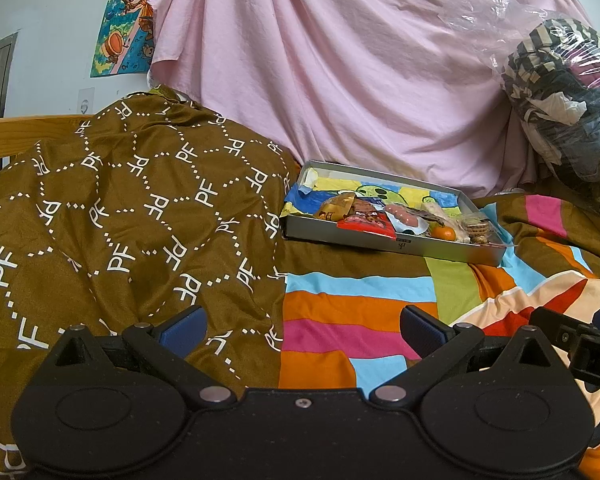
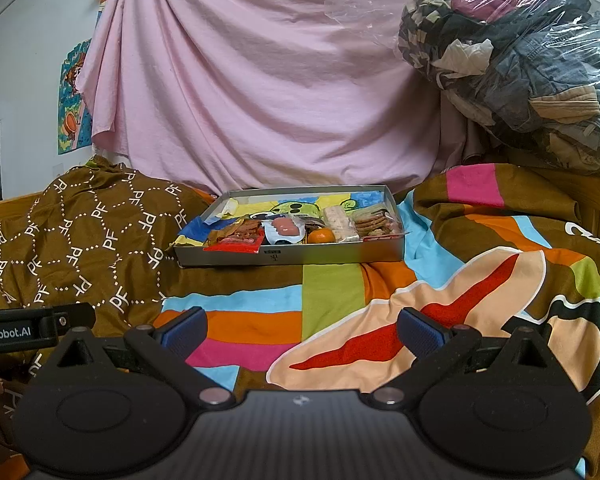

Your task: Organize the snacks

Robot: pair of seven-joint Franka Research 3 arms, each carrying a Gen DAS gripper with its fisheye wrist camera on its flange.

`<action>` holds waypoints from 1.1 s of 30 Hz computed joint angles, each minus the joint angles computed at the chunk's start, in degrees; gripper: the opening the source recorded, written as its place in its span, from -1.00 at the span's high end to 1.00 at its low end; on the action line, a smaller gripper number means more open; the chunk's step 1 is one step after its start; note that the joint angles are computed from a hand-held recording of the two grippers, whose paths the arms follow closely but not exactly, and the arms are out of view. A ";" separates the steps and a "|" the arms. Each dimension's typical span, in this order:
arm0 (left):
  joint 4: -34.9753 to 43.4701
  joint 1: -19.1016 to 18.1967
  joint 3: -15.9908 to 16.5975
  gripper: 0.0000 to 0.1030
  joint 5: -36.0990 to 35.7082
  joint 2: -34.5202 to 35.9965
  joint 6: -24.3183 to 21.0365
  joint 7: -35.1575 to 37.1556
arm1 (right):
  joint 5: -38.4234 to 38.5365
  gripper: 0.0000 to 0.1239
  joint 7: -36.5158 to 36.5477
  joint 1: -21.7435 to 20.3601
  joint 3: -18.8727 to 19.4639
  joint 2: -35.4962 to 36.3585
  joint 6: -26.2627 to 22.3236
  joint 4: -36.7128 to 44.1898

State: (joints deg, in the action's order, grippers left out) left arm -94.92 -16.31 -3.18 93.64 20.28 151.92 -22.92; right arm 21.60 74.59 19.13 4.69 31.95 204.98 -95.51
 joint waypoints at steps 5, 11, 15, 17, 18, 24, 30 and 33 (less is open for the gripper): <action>-0.02 0.04 0.02 -0.99 0.05 -0.01 0.12 0.01 | -0.20 -0.66 0.14 -0.10 0.05 0.02 -0.03 0.03; 0.00 0.03 0.01 -0.99 0.09 0.01 0.10 -0.04 | -0.21 -0.66 0.14 -0.06 -0.01 0.02 -0.14 0.05; -0.04 0.04 0.01 -0.99 0.05 -0.03 0.13 -0.02 | -0.46 -0.66 0.26 -0.21 0.12 0.02 -0.12 0.00; -0.02 0.04 0.01 -0.99 0.09 0.00 0.12 -0.02 | -0.39 -0.66 0.24 -0.14 0.03 0.02 -0.12 0.03; -0.01 0.04 0.02 -0.99 0.12 0.01 0.12 -0.01 | -0.36 -0.66 0.24 -0.11 0.01 0.03 -0.12 0.06; 0.00 0.04 0.02 -0.98 0.13 0.02 0.12 -0.04 | -0.35 -0.66 0.24 -0.11 0.00 0.00 -0.15 0.01; -0.19 -0.39 -0.22 -0.99 -3.33 0.06 -2.24 3.28 | -0.50 -0.66 0.29 -0.20 0.05 -0.03 -0.20 0.01; -0.34 -1.16 -0.08 -0.99 -3.83 0.01 -4.64 4.42 | -0.50 -0.66 0.29 -0.20 0.04 -0.04 -0.25 -0.02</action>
